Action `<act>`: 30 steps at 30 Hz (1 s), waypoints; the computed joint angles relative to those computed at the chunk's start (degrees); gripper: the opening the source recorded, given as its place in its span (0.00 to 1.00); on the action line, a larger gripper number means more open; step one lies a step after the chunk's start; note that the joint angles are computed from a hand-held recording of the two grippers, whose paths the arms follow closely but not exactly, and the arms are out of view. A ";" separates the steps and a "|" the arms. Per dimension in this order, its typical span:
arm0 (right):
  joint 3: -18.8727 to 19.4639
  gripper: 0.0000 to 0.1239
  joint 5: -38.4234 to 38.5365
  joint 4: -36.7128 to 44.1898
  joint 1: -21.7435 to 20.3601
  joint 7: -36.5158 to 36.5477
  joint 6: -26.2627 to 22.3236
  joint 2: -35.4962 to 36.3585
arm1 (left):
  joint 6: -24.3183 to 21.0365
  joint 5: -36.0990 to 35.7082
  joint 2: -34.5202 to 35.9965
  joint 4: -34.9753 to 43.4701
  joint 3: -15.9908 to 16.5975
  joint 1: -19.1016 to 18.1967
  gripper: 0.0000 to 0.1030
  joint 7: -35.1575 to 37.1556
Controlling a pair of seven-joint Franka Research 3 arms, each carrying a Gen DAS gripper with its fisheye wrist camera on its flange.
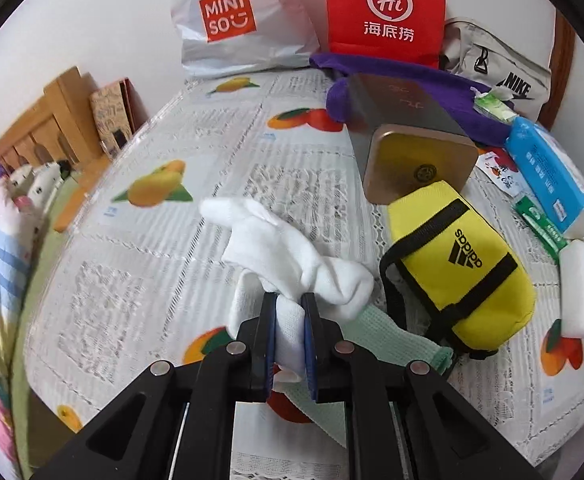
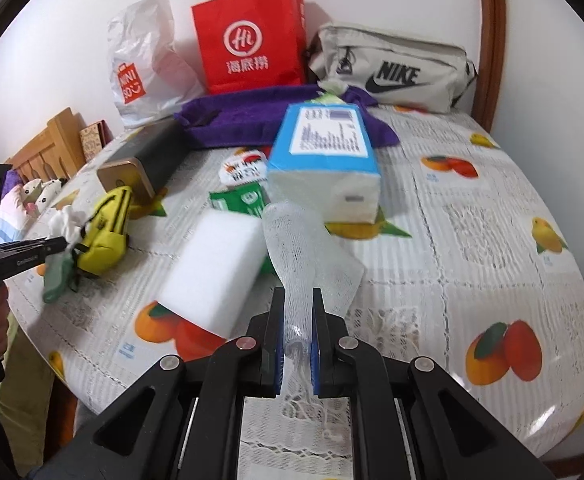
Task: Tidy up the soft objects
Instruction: 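Lift the glove with the left tool while the right tool lifts the plastic bag toward the towel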
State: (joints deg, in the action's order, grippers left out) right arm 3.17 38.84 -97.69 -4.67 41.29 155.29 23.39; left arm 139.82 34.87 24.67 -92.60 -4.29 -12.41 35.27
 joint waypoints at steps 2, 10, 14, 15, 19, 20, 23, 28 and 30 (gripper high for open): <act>-0.26 0.08 -0.45 -0.27 0.19 0.45 0.14 0.09 | -2.09 1.42 0.01 0.57 0.94 -0.93 0.12 -2.06; 0.16 0.08 0.11 -0.52 -0.29 0.14 0.38 -0.16 | -0.86 1.75 -1.28 -1.19 -0.13 0.90 0.12 -3.34; 1.84 0.08 2.90 -1.07 -0.92 -3.45 0.26 -1.13 | 2.71 -2.34 -0.56 -1.07 -1.36 1.84 0.12 0.79; 2.59 0.08 4.46 -1.16 -1.27 -5.11 -0.31 -1.58 | 2.51 -2.36 -0.24 -0.72 -1.14 1.53 0.12 0.97; 4.31 0.08 9.88 0.33 -0.94 -11.40 -5.54 -2.41 | 4.36 -4.54 -0.25 -1.21 -1.24 2.14 0.12 2.73; 4.40 0.08 10.46 0.75 -0.26 -12.80 -6.11 -2.35 | 5.20 -5.40 -0.35 -1.54 -1.37 2.56 0.12 3.23; 4.10 0.08 9.96 2.74 2.38 -14.04 -7.93 -1.23 | 7.98 -8.63 -0.67 -2.74 -2.14 4.10 0.12 5.86; 4.42 0.08 7.90 6.21 5.66 -14.01 -10.32 1.43 | 11.66 -12.58 -0.79 -4.15 -2.67 5.43 0.12 9.29; 4.34 0.07 6.52 6.83 6.90 -13.45 -10.35 2.19 | 12.62 -13.69 -0.87 -4.53 -2.80 5.75 0.12 10.50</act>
